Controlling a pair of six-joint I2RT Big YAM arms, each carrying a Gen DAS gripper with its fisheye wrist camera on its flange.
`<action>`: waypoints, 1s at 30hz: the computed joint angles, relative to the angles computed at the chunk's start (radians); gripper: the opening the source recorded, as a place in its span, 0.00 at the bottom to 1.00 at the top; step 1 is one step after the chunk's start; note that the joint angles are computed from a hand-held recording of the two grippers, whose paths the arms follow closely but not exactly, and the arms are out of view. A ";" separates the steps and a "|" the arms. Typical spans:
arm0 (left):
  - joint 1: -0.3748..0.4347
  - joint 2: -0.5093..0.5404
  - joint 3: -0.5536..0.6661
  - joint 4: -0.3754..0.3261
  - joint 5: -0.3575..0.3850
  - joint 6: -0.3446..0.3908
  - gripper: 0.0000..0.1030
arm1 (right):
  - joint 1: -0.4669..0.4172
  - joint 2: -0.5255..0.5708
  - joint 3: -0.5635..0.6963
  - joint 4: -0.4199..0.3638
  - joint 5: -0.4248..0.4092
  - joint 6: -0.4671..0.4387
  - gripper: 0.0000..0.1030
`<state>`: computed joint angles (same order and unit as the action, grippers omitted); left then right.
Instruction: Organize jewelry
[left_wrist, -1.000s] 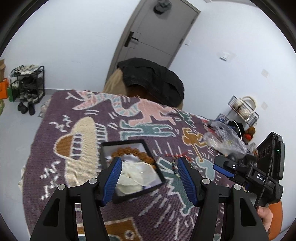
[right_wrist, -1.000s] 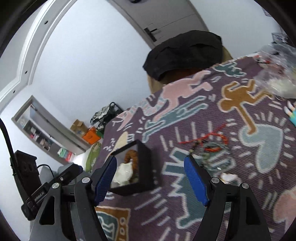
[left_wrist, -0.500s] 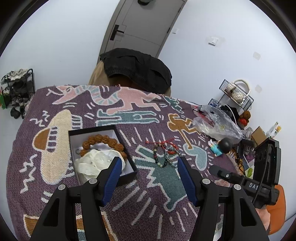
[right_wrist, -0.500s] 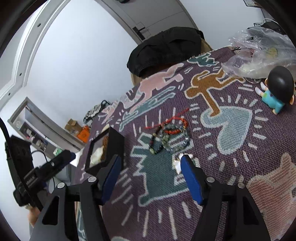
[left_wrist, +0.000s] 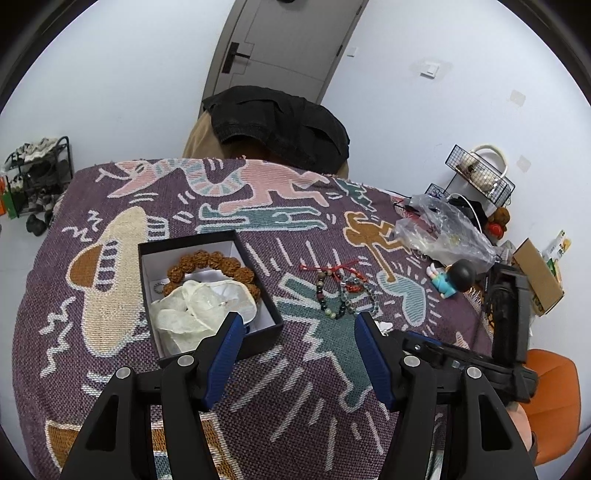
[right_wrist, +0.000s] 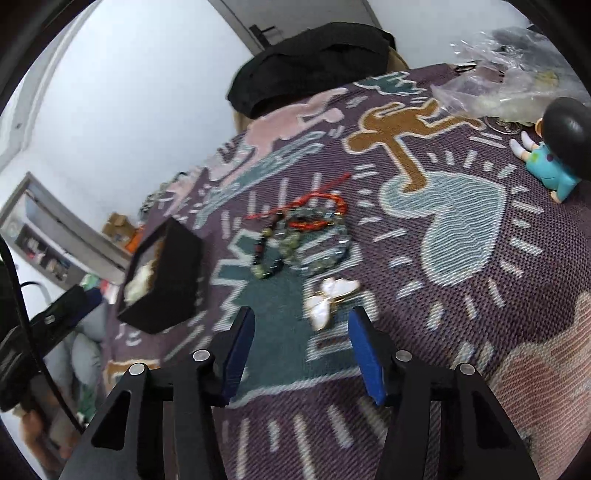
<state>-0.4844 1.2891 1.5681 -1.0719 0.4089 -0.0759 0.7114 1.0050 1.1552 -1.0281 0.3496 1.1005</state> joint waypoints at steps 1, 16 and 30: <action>0.000 0.000 -0.001 0.000 -0.002 0.000 0.62 | -0.008 0.012 0.006 -0.013 0.001 -0.005 0.53; 0.000 0.031 0.006 0.000 -0.008 -0.008 0.62 | -0.025 0.149 0.122 -0.165 0.027 -0.209 0.58; -0.026 0.039 0.019 0.006 -0.012 -0.015 0.62 | 0.003 0.140 0.119 -0.205 0.080 -0.260 0.30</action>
<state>-0.5101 1.3277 1.5873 -1.0661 0.3965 -0.0905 0.7143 1.1448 1.2745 -1.2331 0.4297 0.8402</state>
